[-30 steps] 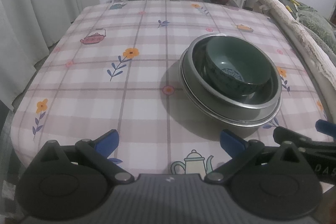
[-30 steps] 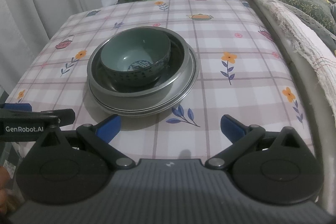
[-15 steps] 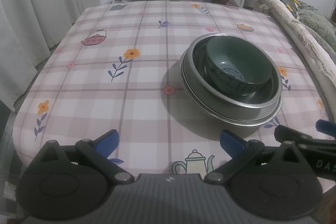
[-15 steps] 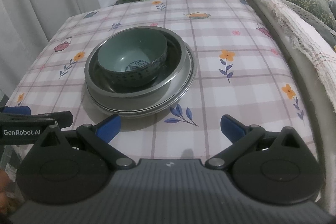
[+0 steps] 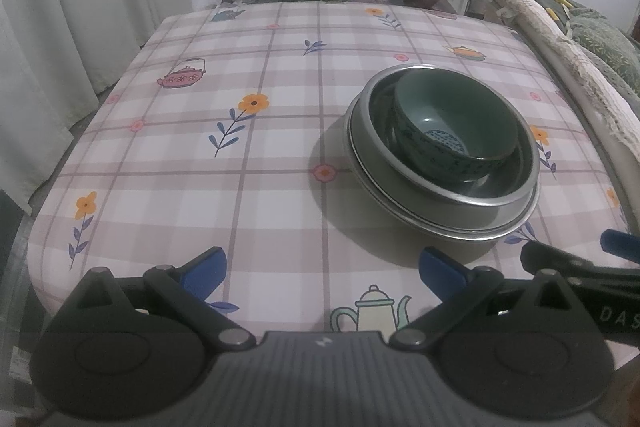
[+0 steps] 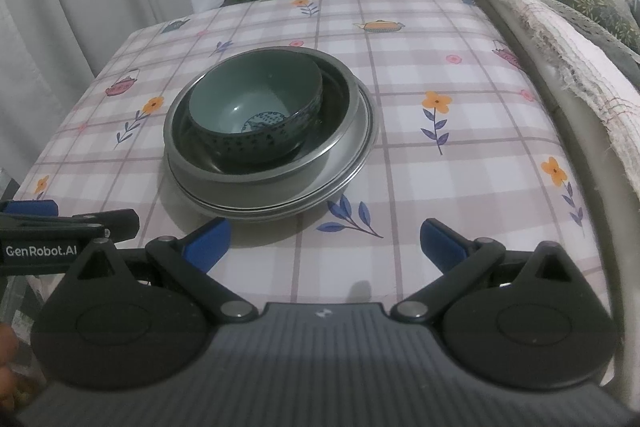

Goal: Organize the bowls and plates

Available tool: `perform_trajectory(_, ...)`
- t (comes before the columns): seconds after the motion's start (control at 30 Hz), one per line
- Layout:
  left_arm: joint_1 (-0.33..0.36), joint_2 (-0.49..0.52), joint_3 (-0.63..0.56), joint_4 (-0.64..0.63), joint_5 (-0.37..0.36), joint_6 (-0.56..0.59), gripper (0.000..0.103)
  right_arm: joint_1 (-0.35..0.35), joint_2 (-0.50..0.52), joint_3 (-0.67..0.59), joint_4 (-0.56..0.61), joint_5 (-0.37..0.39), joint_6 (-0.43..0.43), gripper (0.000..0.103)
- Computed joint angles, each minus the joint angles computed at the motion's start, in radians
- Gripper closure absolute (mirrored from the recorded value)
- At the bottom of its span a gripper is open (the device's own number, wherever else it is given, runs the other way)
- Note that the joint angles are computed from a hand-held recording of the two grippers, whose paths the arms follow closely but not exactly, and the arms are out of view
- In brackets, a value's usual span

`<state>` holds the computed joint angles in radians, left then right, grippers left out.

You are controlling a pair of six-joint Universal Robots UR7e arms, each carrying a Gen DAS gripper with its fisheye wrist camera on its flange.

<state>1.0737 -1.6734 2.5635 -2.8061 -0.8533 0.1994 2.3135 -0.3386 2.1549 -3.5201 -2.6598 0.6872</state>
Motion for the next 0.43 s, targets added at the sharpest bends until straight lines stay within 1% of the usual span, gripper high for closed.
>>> perform_trajectory(0.43,0.006,0.001,-0.001,-0.005,0.001,0.009,0.0,0.0,-0.001,-0.001,0.004,0.005,0.005,0.001)
